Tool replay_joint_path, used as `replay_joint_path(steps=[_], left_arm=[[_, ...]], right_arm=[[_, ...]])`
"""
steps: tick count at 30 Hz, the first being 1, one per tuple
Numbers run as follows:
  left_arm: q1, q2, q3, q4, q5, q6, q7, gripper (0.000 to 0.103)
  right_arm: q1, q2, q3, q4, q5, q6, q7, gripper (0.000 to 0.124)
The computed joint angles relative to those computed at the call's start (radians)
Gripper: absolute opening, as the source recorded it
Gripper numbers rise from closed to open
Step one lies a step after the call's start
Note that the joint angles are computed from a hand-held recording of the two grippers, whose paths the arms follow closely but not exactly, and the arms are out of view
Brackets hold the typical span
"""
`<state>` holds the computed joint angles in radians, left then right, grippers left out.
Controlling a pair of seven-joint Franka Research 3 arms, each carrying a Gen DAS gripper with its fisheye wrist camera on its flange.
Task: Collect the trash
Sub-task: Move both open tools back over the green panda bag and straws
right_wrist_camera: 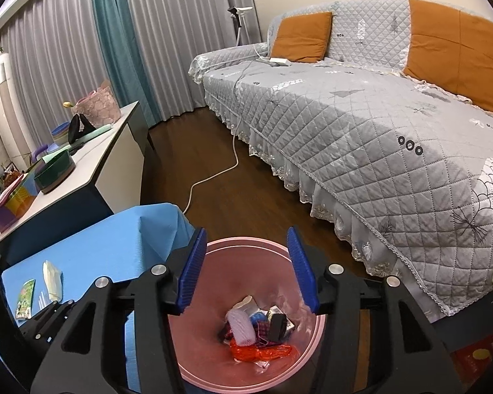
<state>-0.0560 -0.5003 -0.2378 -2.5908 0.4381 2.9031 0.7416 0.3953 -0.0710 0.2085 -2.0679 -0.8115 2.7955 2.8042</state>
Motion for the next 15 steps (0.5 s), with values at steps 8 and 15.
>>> replay_joint_path(steps=[8, 15], left_arm=[[-0.012, -0.122, 0.047, -0.057, -0.028, -0.029, 0.042, 0.042], [-0.006, -0.246, 0.081, -0.104, -0.057, -0.064, 0.094, 0.042]], right_arm=[[0.021, 0.016, 0.008, 0.029, -0.034, -0.02, 0.017, 0.052], [0.053, 0.03, 0.009, 0.055, -0.09, -0.026, 0.044, 0.052]])
